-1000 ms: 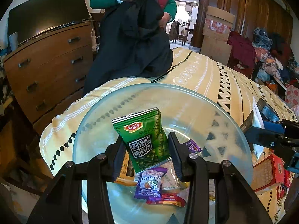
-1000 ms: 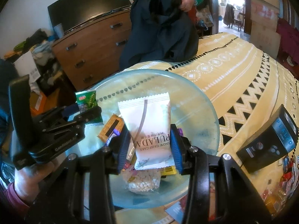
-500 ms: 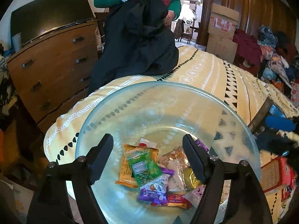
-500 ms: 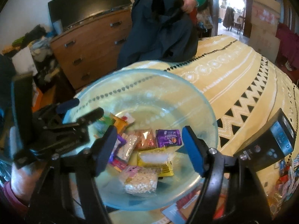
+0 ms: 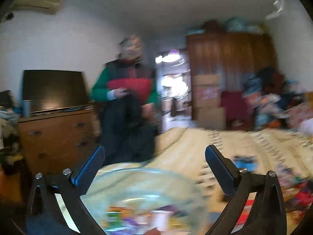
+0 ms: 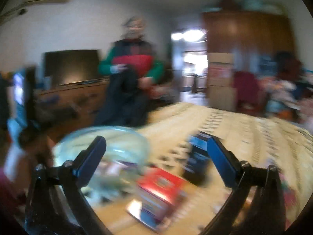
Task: Organize snacks
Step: 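Open both tools to drop the packets into the bowl and swing back, then grasp the orange wafer packet with the right tool while the left tool grasps the red cake packet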
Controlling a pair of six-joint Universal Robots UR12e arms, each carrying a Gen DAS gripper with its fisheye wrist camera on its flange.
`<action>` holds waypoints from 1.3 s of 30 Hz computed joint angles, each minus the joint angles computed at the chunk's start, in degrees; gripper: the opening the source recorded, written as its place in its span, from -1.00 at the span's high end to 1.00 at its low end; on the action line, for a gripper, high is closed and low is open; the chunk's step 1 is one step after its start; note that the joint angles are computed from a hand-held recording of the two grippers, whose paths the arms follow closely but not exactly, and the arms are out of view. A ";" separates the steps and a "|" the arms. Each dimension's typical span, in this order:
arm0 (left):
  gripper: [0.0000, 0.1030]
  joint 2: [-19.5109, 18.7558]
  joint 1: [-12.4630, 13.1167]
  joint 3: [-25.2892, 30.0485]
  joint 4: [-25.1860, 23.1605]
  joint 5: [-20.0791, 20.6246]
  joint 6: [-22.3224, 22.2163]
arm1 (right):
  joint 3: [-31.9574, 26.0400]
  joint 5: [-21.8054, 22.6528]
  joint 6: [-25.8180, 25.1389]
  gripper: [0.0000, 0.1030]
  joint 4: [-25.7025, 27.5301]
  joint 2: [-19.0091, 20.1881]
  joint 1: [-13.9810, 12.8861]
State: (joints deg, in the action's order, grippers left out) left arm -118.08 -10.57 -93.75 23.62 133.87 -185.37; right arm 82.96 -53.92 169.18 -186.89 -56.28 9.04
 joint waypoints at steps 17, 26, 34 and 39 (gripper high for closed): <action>-1.00 -10.12 -6.38 13.45 -30.26 -30.41 -2.70 | -17.25 -21.95 3.09 -0.49 46.88 12.63 -9.44; -1.00 -11.51 -6.60 13.89 -34.95 -31.57 -4.82 | -17.97 -17.16 1.51 -0.02 43.01 13.83 -9.24; -1.00 -11.94 -5.73 14.77 -35.40 -30.75 -7.57 | -7.22 -3.90 -17.46 -0.37 51.36 6.70 -7.95; -1.00 -11.23 -5.29 13.56 -35.01 -31.62 -8.13 | -8.84 -1.19 -21.51 -0.53 50.38 6.56 -8.88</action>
State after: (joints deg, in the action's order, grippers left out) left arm -129.30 -15.86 -80.19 -11.39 102.25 -193.50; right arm 74.11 -55.11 147.67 -136.51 -49.72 0.16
